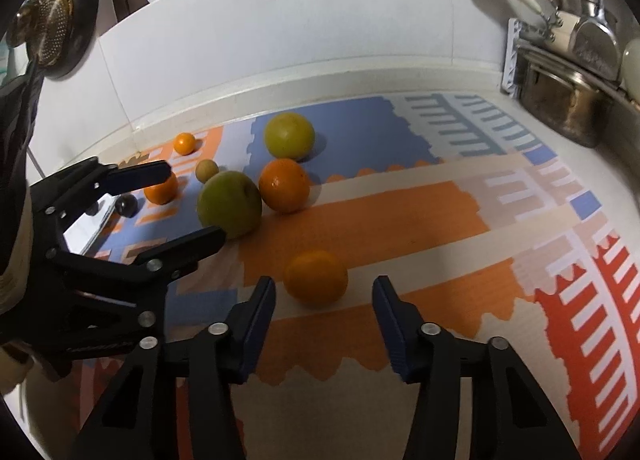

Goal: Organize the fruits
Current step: 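Close left gripper on green grapefruit while right gripper closes on orange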

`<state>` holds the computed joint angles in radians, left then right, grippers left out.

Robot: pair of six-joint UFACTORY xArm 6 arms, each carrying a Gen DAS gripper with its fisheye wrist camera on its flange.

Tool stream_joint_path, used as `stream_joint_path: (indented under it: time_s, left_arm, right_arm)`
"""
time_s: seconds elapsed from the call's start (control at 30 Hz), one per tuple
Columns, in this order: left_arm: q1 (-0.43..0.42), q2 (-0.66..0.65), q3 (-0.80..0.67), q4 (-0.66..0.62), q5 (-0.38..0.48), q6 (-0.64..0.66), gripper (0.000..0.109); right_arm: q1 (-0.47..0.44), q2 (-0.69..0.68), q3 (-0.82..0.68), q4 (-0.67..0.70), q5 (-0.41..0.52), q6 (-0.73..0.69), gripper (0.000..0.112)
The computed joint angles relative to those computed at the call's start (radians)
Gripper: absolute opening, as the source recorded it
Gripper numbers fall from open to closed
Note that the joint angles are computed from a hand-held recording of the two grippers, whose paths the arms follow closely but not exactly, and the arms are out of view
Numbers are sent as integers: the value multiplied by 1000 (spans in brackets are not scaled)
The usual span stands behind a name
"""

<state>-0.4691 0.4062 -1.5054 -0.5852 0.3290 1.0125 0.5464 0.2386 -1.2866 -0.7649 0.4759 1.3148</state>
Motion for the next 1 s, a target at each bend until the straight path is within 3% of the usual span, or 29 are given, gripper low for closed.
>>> stream_joint_path:
  time_s: [0.17, 0.37, 0.43, 0.5, 0.53, 1.0]
  left_arm:
    - [-1, 35, -43, 30, 23, -31, 73]
    - [-5, 71, -90, 82, 59, -88, 68]
    - [-5, 88, -113, 143, 74, -155, 65]
    - [-4, 102, -134, 195, 102, -214, 51]
    - [-4, 106, -141, 209, 113, -237, 50]
    - [8, -30, 15, 182, 63, -346, 49]
  right_arm:
    - [-23, 19, 4, 92, -67, -64, 46]
    - [-32, 21, 3, 94, -71, -71, 37]
    - [-34, 15, 8, 81, -66, -49, 37]
    - [-39, 9, 15, 76, -68, -35, 37]
    - [-41, 7, 17, 72, -67, -29, 37]
    - [-34, -38, 35, 8, -75, 7, 37]
